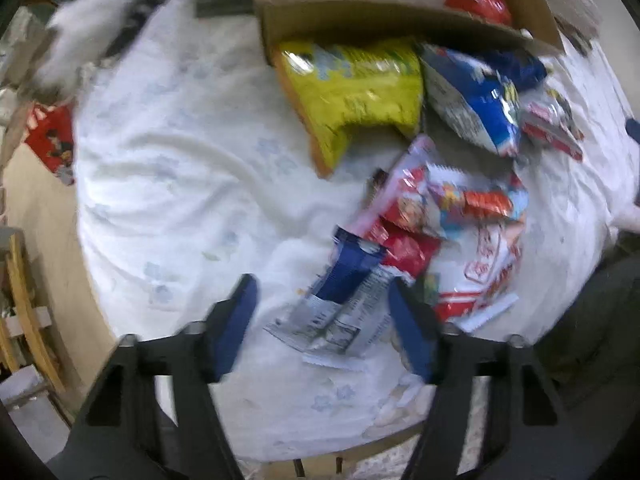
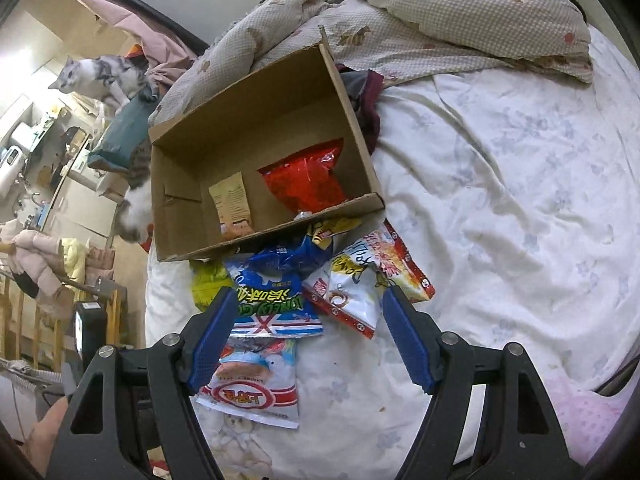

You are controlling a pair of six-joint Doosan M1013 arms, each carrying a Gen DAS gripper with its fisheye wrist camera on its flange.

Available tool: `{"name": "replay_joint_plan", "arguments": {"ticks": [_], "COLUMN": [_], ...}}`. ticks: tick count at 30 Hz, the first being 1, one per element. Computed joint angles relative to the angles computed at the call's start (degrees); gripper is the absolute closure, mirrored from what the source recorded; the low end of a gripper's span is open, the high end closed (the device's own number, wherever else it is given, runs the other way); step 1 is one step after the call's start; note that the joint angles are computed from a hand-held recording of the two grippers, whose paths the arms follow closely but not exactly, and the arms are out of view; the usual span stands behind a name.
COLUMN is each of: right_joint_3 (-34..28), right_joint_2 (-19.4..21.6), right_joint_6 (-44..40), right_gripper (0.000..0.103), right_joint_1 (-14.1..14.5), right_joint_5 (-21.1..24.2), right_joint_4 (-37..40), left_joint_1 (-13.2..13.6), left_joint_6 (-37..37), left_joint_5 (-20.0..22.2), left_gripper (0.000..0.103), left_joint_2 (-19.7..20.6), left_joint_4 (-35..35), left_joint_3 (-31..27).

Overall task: Organize snacks
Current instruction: 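Move both grippers back to the snack pile, then grasp the blue candy bar with the left gripper while the right grasps the shrimp chip bag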

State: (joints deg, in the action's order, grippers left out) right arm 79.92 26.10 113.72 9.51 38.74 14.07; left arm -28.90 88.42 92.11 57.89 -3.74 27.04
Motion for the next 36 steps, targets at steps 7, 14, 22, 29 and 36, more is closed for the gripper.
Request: {"name": "replay_joint_plan", "arguments": {"ticks": [7,14,22,29,36], "right_joint_3": [-0.4,-1.7,-4.1,-9.0,-9.2], "right_joint_2": [0.3,2.3,7.8,11.2,11.9], "right_joint_6": [-2.0,-7.1,-4.7,-1.4,2.3], "right_gripper": [0.026,0.026,0.012,0.008,0.007], "right_joint_1": [0.3,0.3,1.7,4.6,4.5], "right_joint_5": [1.1,6.8,14.6,17.6,17.7], "right_joint_4": [0.9,10.7,21.4,12.8,10.7], "left_joint_1": [0.9,1.2,2.1,2.8,3.4], "left_joint_6": [-1.4,-2.6,-6.6,-9.1,-8.8], "left_joint_5": [-0.6,-2.9,-6.0,-7.8,-9.1], "left_gripper": [0.092,0.096,0.097,0.097,0.097], "left_joint_2": [-0.4,-2.1,-3.3,-3.4,-4.5], "left_joint_4": [-4.7,-6.8,-7.5,-8.3,-9.3], "left_joint_3": [2.0,3.9,5.5,4.4,5.8]}}
